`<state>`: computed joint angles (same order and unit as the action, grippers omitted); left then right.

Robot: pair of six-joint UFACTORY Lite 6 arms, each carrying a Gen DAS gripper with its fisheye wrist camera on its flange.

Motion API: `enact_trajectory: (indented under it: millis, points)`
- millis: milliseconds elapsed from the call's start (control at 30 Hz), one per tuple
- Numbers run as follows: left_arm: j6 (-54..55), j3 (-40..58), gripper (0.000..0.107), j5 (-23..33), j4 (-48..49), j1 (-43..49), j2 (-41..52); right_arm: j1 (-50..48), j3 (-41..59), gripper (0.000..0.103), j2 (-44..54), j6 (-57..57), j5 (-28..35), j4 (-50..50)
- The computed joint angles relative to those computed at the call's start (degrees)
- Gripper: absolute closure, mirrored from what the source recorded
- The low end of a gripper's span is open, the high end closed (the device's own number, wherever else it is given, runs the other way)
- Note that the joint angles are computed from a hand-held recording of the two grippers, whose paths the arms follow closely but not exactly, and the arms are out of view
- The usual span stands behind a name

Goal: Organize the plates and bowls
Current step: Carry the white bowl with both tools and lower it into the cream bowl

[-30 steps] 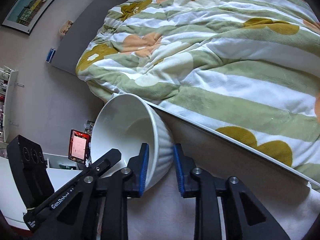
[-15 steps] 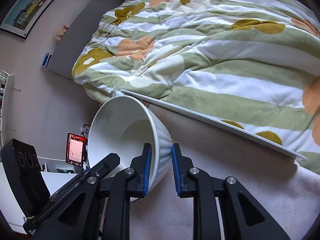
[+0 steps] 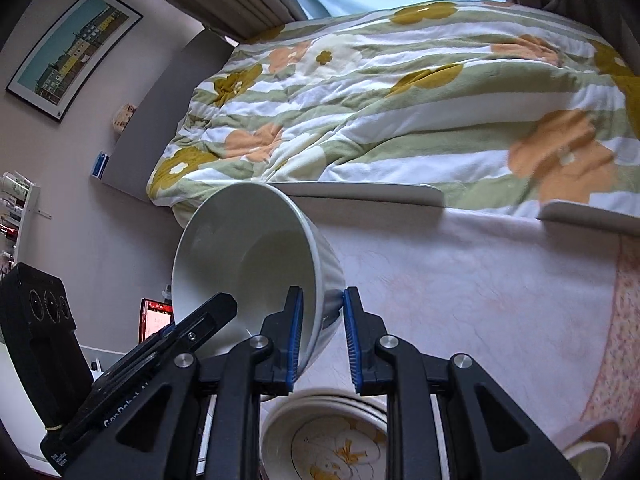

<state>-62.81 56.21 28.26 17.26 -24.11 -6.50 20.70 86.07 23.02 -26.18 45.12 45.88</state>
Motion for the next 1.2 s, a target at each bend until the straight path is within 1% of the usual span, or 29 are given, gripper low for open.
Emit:
enact_trajectory:
  millis: [100,167,267,333,533,600,700,800,967,1200]
  points:
    - [-4.98,3.55,0.089,1.79,2.46,-8.15,2.66,-5.07,-11.22,0.084,-11.33,0.05,-0.19,-1.36]
    - [-5.00,6.65,0.089,2.16,1.81,-12.71,5.45,-9.05,-17.76,0.084,-18.19,0.46,0.00,-2.79]
    - [-1.39,12.70,0.089,1.77,-1.99,-17.70,11.31,-16.45,-25.62,0.084,-26.33,0.68,1.38,-4.04]
    - [3.16,17.84,0.089,1.88,-5.97,-20.49,16.16,-22.02,-30.30,0.084,-31.30,0.83,2.63,-4.75]
    - [14.53,32.55,0.089,4.23,-15.06,-26.72,29.35,-38.60,-39.99,0.084,-41.85,-0.41,7.71,-6.29]
    - [17.37,37.85,0.089,5.79,-17.15,-28.37,33.80,-43.20,-42.30,0.084,-43.97,-1.22,9.30,-6.67]
    - [20.47,42.85,0.089,7.58,-19.47,-29.86,38.44,-49.21,-45.16,0.084,-45.93,-2.90,11.16,-6.97]
    - [21.77,45.38,0.089,8.61,-20.51,-31.08,41.50,-52.53,-47.95,0.084,-46.60,-4.28,11.41,-6.95]
    - [25.41,47.68,0.089,10.28,-22.72,-29.89,45.84,-54.81,-51.34,0.084,-43.81,-8.07,9.36,-4.91]
    - [26.03,50.69,0.089,12.74,-21.15,-29.66,48.90,-55.72,-53.71,0.084,-40.04,-12.40,6.79,-2.25]
